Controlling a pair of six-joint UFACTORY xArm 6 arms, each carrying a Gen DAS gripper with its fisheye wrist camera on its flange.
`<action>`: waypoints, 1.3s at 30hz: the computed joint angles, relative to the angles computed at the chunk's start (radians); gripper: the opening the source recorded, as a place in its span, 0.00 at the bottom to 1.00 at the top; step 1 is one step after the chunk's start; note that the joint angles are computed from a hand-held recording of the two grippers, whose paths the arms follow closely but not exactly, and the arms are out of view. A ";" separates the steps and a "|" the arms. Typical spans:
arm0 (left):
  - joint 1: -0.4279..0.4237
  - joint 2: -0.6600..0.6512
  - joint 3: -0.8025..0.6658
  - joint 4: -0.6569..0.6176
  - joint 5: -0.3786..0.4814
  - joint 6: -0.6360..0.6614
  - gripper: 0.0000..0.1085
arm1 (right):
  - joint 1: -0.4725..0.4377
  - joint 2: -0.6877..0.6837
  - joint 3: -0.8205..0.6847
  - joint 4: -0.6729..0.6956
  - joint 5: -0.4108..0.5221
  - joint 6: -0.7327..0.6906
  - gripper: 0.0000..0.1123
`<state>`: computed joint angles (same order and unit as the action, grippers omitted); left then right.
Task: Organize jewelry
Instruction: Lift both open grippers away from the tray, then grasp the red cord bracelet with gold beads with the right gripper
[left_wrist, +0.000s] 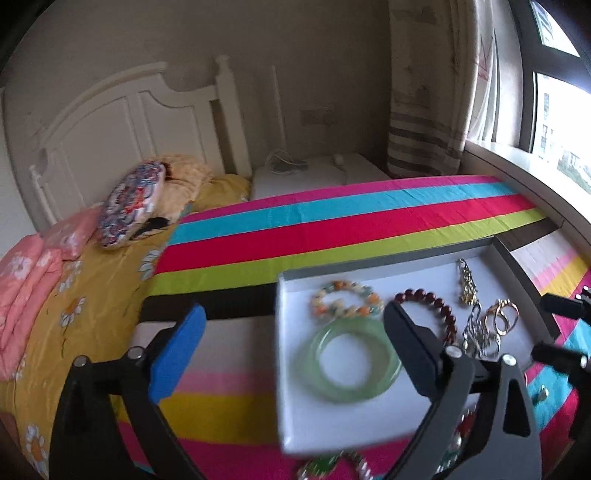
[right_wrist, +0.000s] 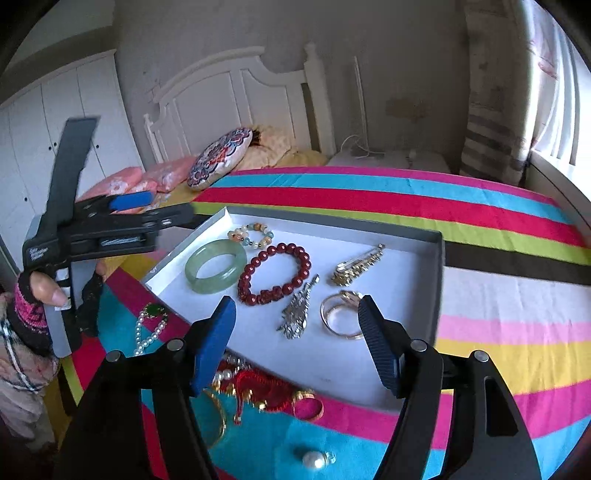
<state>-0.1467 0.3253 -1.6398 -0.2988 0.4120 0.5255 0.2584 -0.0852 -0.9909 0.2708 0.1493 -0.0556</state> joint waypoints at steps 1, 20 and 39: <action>0.006 -0.033 0.048 -0.027 -0.024 0.024 0.91 | -0.002 -0.012 0.013 0.003 0.000 0.001 0.59; 0.064 -0.284 0.469 -0.317 -0.143 0.170 0.92 | 0.033 -0.192 0.230 -0.108 0.001 0.112 0.59; 0.091 -0.250 0.428 -0.379 -0.048 0.154 0.92 | 0.049 -0.102 0.113 -0.527 0.121 0.358 0.29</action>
<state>-0.0555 0.0751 -1.2120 -0.6783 0.3640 0.6791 0.3074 -0.1875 -0.8783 -0.2566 0.2705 0.3023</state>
